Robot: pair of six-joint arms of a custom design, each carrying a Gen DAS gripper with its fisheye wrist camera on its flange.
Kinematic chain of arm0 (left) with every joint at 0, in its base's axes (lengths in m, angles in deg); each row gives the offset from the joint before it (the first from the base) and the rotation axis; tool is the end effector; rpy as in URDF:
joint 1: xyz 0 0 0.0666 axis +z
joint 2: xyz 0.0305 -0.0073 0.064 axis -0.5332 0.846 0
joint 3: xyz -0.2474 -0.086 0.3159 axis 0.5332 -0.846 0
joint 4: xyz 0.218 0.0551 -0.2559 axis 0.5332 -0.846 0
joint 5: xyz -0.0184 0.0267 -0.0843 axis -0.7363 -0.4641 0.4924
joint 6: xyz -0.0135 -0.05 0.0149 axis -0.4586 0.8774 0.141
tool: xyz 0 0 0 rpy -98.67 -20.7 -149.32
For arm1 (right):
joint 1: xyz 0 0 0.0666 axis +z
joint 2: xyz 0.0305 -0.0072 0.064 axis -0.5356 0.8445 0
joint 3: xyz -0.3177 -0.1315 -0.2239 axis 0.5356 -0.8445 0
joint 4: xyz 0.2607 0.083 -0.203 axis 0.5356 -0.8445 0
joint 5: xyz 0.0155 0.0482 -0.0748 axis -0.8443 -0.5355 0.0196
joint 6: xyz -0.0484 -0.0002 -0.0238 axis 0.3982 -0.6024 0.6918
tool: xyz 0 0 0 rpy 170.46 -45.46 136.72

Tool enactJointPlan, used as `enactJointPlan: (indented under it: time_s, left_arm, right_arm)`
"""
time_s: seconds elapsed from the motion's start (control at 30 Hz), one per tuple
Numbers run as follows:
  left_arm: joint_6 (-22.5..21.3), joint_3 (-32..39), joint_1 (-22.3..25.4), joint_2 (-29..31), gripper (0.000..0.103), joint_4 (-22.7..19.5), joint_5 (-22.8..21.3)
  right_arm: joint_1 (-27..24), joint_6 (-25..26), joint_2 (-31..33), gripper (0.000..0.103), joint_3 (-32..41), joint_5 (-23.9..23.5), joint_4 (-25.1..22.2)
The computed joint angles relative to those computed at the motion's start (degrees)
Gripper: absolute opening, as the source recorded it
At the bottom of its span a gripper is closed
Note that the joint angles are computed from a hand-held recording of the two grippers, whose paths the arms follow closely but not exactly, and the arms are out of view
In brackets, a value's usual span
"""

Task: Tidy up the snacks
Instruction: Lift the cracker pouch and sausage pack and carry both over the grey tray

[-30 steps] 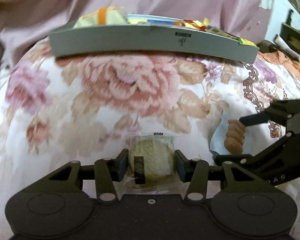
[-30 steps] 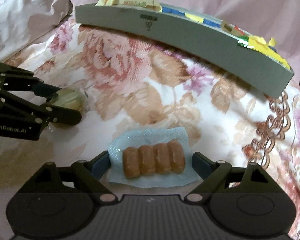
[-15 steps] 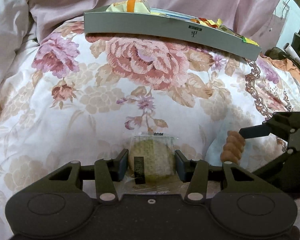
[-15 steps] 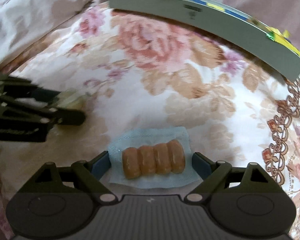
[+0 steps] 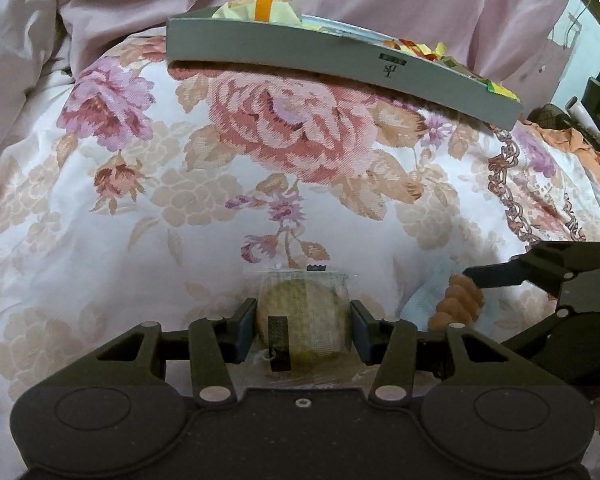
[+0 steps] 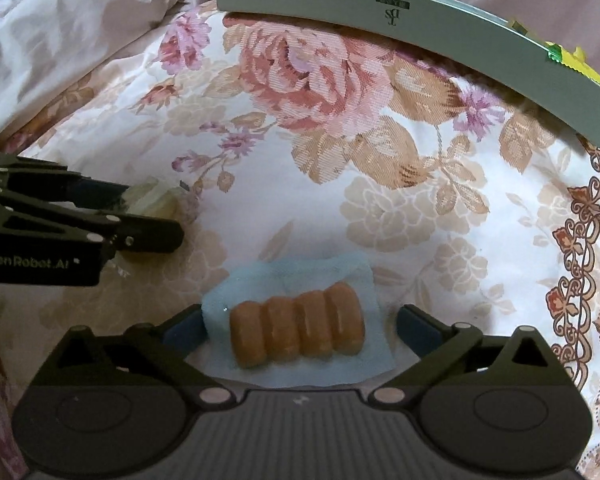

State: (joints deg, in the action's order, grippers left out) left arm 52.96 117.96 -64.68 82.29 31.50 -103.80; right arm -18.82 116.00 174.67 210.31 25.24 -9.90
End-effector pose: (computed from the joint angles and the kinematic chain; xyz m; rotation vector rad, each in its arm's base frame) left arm 0.5884 -0.3583 0.2580 -0.4063 2.3548 -0.1204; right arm 0.6934 0.1800 0.2766 -1.2146 2.3328 0.3612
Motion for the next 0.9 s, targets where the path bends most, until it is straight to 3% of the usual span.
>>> enactJointPlan:
  time_s: [0.03,0.23,0.5,0.7,0.9]
  left_arm:
    - [0.0,-0.2,0.0,-0.1,0.050,0.5,0.1]
    - [-0.5,-1.3,-0.3,-0.5,0.050,3.4,-1.5]
    - [-3.4,-3.7,-0.9,-2.2,0.050,9.8,-8.5]
    - [-8.5,-6.1,-1.4,-3.9,0.050,17.9,-15.4]
    - [-14.0,-4.1,-0.7,-4.2,0.050,23.1,-17.6]
  right_arm:
    - [0.1,0.1,-0.4,0.091,-0.6,-0.1,0.5]
    - [0.7,1.8,-1.8,0.088,-2.4,1.3,1.7]
    - [2.1,10.7,-10.6,0.087,-21.2,6.9,27.3]
    - [1.7,7.4,-13.6,0.087,-26.8,5.3,40.3]
    - [1.0,2.7,-15.6,0.088,-30.8,3.4,53.7]
